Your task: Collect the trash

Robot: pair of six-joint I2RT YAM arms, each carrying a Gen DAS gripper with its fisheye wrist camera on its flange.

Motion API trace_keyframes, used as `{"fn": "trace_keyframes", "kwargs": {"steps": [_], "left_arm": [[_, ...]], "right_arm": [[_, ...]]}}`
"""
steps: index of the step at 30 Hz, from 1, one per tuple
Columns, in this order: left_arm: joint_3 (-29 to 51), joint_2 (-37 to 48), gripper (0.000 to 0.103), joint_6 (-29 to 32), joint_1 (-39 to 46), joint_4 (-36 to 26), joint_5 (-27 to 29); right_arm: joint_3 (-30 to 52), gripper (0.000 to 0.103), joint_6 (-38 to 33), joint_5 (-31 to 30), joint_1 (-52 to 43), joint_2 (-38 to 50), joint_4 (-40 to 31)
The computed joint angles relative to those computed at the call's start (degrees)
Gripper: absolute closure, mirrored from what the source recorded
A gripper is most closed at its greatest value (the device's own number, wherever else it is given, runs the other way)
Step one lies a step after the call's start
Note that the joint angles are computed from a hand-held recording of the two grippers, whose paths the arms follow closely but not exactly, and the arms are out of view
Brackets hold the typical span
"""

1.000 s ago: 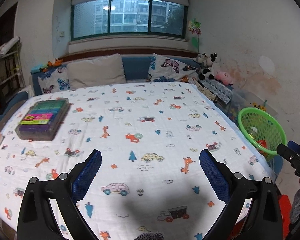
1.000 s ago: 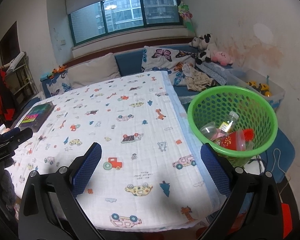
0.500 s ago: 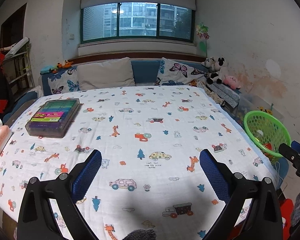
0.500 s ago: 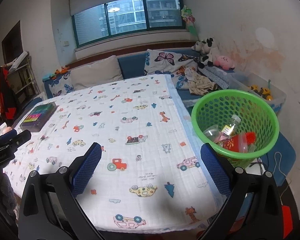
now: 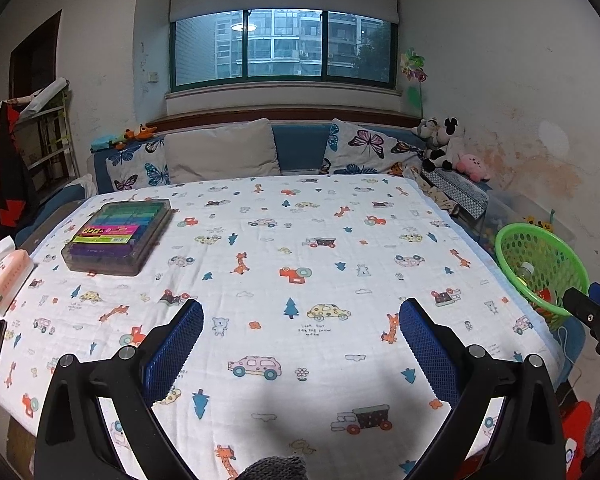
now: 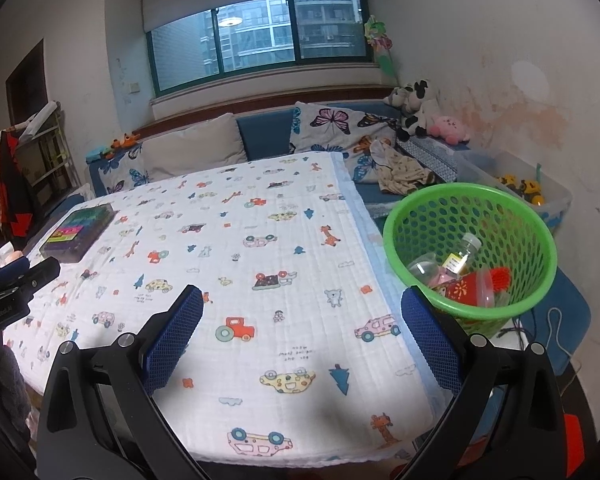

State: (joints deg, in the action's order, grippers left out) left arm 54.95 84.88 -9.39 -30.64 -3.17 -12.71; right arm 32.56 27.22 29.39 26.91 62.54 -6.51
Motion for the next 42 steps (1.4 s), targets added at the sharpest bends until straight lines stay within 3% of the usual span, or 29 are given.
{"fn": "trace_keyframes", "kwargs": {"steps": [42], "left_arm": [[-1.0, -0.7, 0.008, -1.2, -0.2, -0.2, -0.4]], "right_arm": [[-0.1, 0.004, 0.6, 0.3, 0.7, 1.0, 1.0]]}}
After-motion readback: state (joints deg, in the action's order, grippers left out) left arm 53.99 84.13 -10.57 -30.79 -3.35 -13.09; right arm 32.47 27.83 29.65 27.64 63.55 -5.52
